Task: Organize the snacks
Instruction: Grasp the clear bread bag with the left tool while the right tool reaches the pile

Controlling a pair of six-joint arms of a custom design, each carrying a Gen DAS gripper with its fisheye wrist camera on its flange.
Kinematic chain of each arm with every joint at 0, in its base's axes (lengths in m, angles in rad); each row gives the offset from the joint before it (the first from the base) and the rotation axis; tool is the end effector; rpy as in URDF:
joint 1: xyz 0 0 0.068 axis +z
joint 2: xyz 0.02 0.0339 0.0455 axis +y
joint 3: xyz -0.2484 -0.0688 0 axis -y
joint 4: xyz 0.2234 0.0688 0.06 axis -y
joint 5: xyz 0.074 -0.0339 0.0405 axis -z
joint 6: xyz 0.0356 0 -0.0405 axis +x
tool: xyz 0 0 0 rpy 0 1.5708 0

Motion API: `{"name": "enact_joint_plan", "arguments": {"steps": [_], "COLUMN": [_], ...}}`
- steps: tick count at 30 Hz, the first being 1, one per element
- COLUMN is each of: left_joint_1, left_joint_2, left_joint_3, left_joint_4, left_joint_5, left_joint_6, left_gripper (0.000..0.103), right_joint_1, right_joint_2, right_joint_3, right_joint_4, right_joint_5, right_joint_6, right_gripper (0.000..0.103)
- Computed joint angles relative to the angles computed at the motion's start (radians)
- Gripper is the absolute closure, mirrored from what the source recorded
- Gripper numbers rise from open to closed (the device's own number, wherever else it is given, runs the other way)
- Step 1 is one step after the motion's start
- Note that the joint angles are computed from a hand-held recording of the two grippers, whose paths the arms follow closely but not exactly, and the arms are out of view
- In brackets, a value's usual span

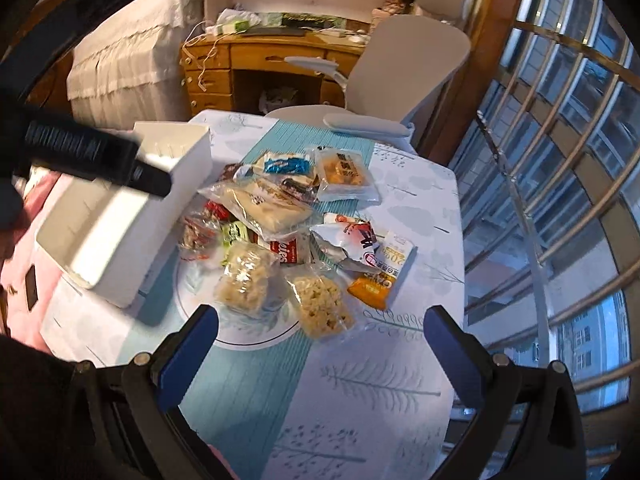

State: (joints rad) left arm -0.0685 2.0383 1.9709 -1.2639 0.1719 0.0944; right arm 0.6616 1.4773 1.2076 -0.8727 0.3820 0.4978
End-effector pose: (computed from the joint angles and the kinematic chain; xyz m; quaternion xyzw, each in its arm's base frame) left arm 0.3834 -0.0324 0.2741 0.0907 0.9851 -0.0837 0.1201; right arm 0.2232 0.1570 0.2618 -0.0383 0.9595 -0.0409 0.2762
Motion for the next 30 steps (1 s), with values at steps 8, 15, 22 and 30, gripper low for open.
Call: {"name": "enact_joint_plan", "arguments": {"steps": [8,15,22,30], "left_joint_1": [-0.047,-0.044,-0.053,-0.069], "left_joint_2": [0.209,0.408,0.582,0.728], "left_joint_3": [0.146,0.322,0.499,0.682], "left_joint_4": [0.026,-0.019,-0.074,-0.127], "left_joint_5": [0.007,0.059,0.073,0.099], "left_joint_6": [-0.181,-0.317,-0.429,-0.551], "left_gripper": [0.001,0.001,0.001,0.010], "right_joint_1": [-0.128,-0.194,-0.231,-0.259], "right_joint_2": [0.044,0.155,0.256,0.339], "right_joint_3": [-0.147,-0.200,-0.208,-0.175], "right_joint_4": [0.206,0.349,0.426,0.454], "right_joint_5": [-0.127,-0.202,-0.280,-0.337], "right_joint_6": [-0.131,-0.221,-0.271,-0.309], "right_gripper": [0.000,0.000,0.005,0.014]}}
